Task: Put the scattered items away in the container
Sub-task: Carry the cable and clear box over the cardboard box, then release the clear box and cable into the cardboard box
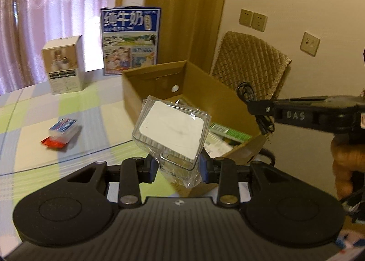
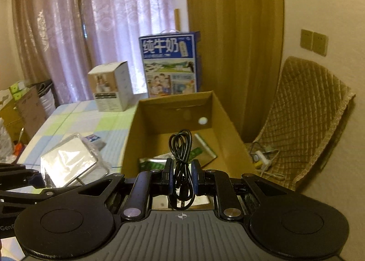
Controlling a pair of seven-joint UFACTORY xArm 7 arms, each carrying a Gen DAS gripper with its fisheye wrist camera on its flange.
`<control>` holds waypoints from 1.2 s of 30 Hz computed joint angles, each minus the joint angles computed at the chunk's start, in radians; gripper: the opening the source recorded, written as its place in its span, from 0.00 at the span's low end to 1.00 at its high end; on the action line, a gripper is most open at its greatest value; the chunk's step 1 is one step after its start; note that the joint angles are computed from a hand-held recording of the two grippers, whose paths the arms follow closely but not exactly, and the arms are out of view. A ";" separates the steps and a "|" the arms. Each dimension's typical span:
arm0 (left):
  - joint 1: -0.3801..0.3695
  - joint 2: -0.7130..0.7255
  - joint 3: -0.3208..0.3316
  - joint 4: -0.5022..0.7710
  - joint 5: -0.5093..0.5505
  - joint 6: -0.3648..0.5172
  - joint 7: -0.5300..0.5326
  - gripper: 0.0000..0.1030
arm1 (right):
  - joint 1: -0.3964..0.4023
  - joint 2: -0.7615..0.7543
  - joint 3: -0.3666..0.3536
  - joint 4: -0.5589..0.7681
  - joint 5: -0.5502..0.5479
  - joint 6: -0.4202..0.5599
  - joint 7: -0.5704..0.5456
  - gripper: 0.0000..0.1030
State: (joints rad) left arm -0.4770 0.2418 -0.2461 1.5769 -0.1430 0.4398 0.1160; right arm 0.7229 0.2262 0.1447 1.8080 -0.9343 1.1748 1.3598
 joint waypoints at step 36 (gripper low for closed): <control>-0.026 0.116 0.040 0.094 0.100 -0.033 -0.109 0.48 | -0.108 -0.021 -0.021 -0.091 0.028 -0.164 0.011 0.52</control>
State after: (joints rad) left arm -0.5028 0.3577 -0.2065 1.6708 -0.0430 0.4069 0.0071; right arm 0.6145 0.2049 0.1240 1.7175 -0.9066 1.0105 1.3711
